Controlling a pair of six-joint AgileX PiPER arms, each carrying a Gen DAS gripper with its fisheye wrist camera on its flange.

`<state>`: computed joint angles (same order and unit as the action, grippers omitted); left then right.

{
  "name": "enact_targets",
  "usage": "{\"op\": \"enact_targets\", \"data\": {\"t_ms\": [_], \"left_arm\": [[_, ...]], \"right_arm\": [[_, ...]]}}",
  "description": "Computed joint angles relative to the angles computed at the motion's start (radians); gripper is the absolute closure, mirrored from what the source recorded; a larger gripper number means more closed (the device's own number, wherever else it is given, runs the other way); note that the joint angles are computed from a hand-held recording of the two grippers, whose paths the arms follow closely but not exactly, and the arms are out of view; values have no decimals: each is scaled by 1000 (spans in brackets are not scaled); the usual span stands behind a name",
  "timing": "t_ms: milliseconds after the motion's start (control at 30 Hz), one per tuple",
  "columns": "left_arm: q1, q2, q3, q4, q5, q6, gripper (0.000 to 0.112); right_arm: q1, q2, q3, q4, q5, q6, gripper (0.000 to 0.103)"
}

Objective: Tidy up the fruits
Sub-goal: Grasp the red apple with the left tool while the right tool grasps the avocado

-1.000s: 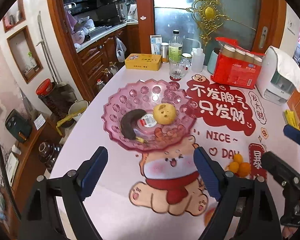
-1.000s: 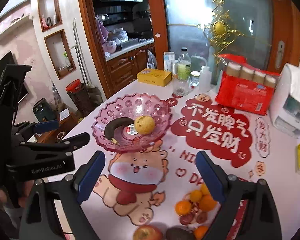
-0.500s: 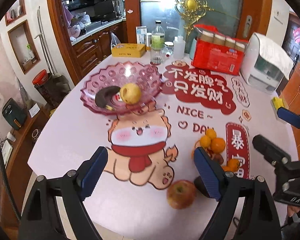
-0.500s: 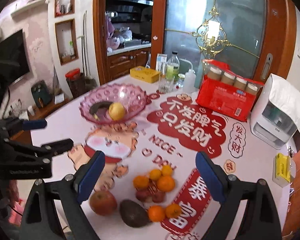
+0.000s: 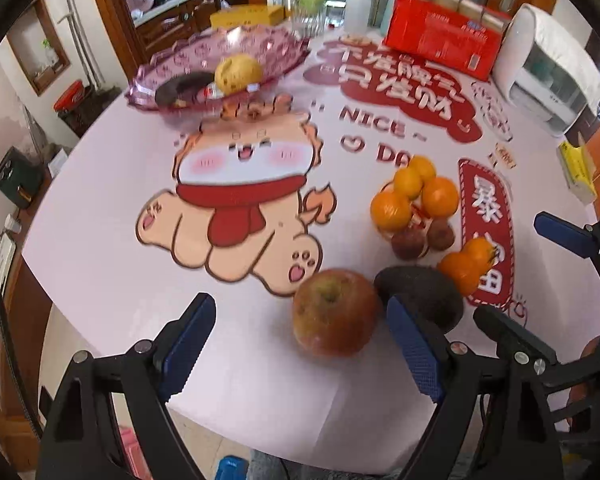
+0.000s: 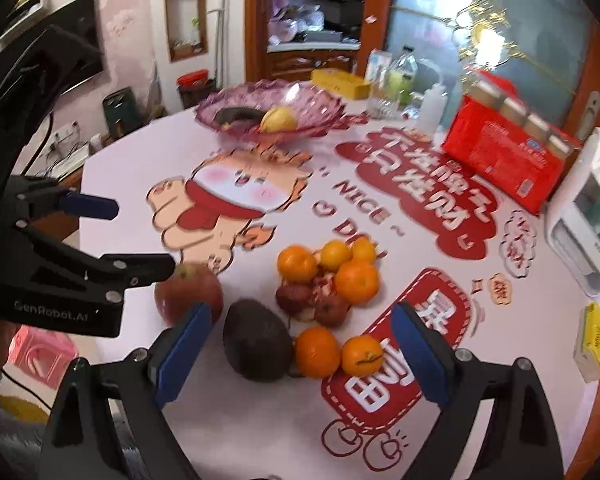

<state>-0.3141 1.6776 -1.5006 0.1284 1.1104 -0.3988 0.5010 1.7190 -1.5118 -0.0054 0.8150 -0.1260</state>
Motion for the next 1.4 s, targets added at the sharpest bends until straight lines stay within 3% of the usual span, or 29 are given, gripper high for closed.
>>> {"op": "enact_targets", "data": {"t_ms": [300, 500, 800, 900, 1033, 1200, 1300, 1400], "left_arm": [[12, 35, 61, -12, -28, -48, 26], [-2, 57, 51, -17, -31, -50, 26], [16, 89, 54, -88, -67, -19, 25], [22, 98, 63, -110, -83, -7, 25], [16, 118, 70, -101, -88, -11, 26], [33, 119, 96, -166, -119, 28, 34], [31, 108, 108, -191, -139, 60, 47], [16, 103, 114, -162, -149, 49, 47]], "right_arm": [[17, 69, 22, 45, -8, -140, 28], [34, 124, 1, 20, 2, -162, 30], [99, 132, 47, -143, -73, -138, 32], [91, 141, 33, -83, -59, -207, 46], [95, 138, 45, -98, -77, -208, 46], [82, 145, 22, -59, -45, -217, 47], [81, 146, 16, -52, -32, -212, 47], [82, 147, 11, -53, -22, -203, 47]]}}
